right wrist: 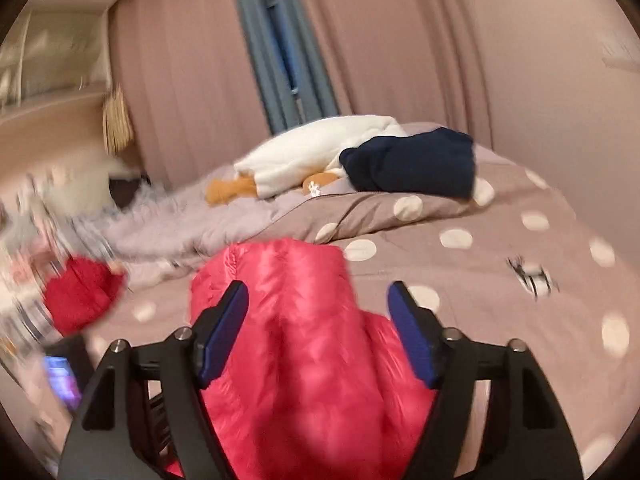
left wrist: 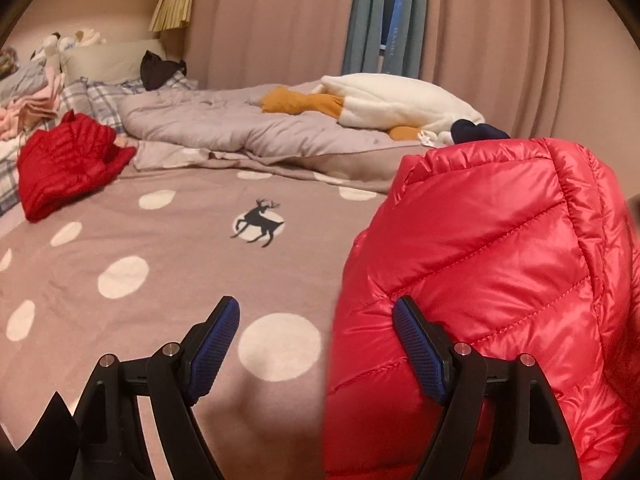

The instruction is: Fold large clothes

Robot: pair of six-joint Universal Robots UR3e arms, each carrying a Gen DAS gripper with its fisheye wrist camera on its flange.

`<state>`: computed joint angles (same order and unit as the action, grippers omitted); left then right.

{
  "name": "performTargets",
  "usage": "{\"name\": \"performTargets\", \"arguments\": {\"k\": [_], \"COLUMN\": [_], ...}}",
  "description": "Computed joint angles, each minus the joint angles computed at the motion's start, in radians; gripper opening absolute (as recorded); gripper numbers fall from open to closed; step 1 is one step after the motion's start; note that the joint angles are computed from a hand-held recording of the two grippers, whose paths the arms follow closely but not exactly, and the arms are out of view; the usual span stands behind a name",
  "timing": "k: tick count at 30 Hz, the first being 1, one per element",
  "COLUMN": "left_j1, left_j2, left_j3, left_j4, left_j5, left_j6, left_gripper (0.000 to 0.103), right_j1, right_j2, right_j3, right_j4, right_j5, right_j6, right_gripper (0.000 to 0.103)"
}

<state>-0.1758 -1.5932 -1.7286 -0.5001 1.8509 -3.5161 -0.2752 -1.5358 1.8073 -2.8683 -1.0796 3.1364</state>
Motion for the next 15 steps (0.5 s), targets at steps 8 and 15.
{"name": "performTargets", "arguments": {"k": [8,15], "left_j1": [-0.062,-0.161], "left_j2": [-0.082,-0.183], "left_j3": [-0.038,-0.015], "left_j4": [0.162,0.259], "left_j5": [-0.005,0.165], "left_j6": [-0.035,0.011], "left_gripper": [0.08,0.08], "right_j1": [0.029,-0.037], "right_j2": [0.351,0.398], "right_j3": [0.057,0.039], "right_j4": [-0.253,-0.174], "right_j5": [-0.146,-0.024], "right_j6": [0.074,0.036], "right_gripper": [0.059,0.06]}}
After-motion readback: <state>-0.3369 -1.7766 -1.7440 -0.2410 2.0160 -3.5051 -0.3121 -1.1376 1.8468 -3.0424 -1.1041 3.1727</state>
